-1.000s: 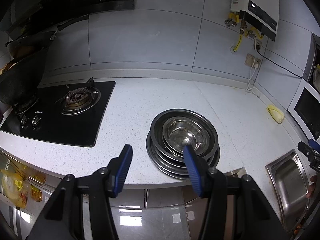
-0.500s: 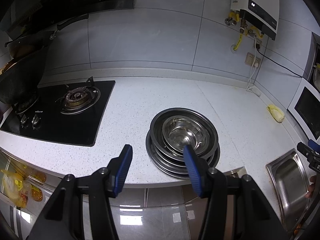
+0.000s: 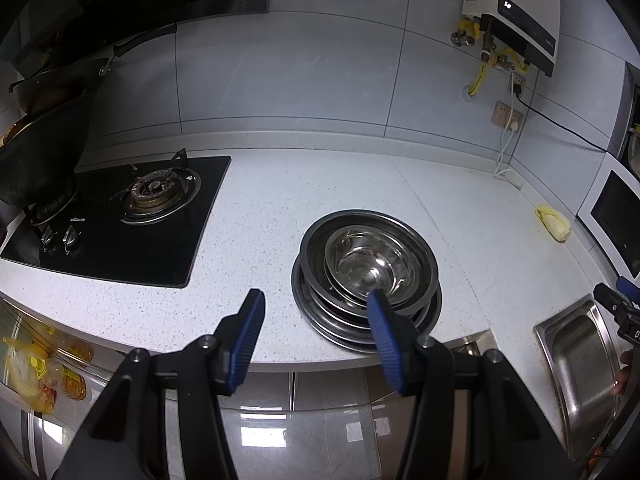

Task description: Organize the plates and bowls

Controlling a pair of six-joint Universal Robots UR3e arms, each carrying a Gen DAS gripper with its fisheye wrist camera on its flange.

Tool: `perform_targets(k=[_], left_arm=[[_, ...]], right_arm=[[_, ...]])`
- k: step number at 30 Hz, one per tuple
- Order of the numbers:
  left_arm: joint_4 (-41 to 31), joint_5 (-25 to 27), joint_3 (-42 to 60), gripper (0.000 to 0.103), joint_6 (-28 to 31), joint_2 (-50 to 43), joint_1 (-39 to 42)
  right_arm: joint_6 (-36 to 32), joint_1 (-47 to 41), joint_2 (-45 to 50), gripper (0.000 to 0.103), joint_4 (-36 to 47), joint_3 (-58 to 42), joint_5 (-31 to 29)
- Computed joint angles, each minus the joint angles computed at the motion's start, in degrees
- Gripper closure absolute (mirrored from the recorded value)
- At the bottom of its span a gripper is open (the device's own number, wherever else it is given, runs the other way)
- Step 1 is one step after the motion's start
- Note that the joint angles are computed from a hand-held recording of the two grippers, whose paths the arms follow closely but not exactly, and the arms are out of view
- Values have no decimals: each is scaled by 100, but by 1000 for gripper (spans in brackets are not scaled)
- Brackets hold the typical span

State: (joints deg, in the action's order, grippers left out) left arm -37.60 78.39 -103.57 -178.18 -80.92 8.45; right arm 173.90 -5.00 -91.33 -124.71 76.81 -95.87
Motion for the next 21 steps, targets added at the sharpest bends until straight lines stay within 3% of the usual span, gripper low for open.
perform_targets(k=[21], left_arm=[[-31, 126, 54, 52, -53, -99, -91]], right_arm=[[24, 79, 102, 2, 24, -54, -88]])
